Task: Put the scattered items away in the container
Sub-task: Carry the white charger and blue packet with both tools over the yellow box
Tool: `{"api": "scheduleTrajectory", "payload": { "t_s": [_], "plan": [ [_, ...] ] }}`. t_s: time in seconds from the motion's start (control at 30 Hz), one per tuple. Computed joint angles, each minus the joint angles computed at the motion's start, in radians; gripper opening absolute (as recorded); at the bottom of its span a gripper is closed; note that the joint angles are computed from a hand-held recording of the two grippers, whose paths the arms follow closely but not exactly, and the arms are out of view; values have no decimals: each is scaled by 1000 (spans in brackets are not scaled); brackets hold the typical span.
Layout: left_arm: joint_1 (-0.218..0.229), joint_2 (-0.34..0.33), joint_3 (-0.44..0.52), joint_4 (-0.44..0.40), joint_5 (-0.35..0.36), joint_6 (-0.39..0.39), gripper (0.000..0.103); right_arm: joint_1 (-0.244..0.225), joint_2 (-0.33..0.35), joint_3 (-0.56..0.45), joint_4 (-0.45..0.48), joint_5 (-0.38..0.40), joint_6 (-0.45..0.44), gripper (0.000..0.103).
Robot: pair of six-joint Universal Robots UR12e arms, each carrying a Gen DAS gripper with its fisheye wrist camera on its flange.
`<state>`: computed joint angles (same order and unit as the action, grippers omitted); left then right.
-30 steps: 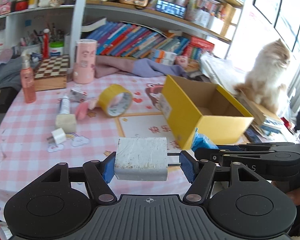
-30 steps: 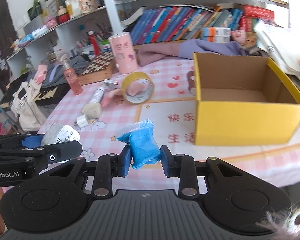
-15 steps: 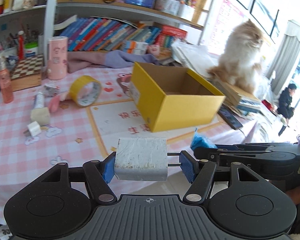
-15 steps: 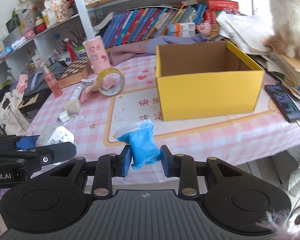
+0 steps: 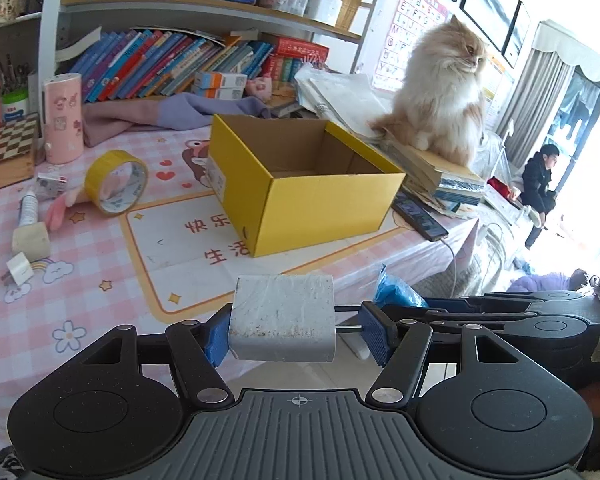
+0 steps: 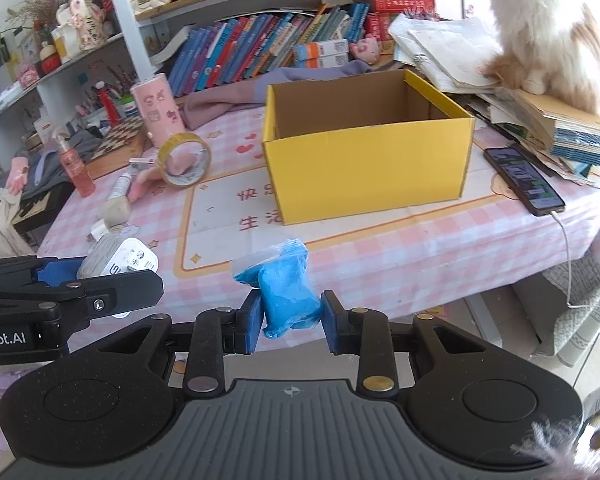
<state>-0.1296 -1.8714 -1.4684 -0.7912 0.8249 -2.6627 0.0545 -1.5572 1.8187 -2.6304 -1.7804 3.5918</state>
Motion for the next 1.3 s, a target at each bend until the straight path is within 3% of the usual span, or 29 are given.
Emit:
{"api": "scheduleTrajectory", "payload": {
  "t_s": [0.3, 0.7, 1.1, 1.3],
  "plan": [
    [-20, -21, 32, -42, -31, 35, 65, -15, -14, 9, 21, -32, 18, 29],
    [-47, -54, 76, -61, -34, 42, 65, -50, -12, 3, 36, -19, 9, 29],
    [-72, -86, 115, -60, -28, 31, 65, -90, -3, -4, 38, 16, -17, 29],
    [-93, -109, 142, -9, -4, -11, 65, -124, 9, -10, 14, 55, -54, 29]
  ]
}}
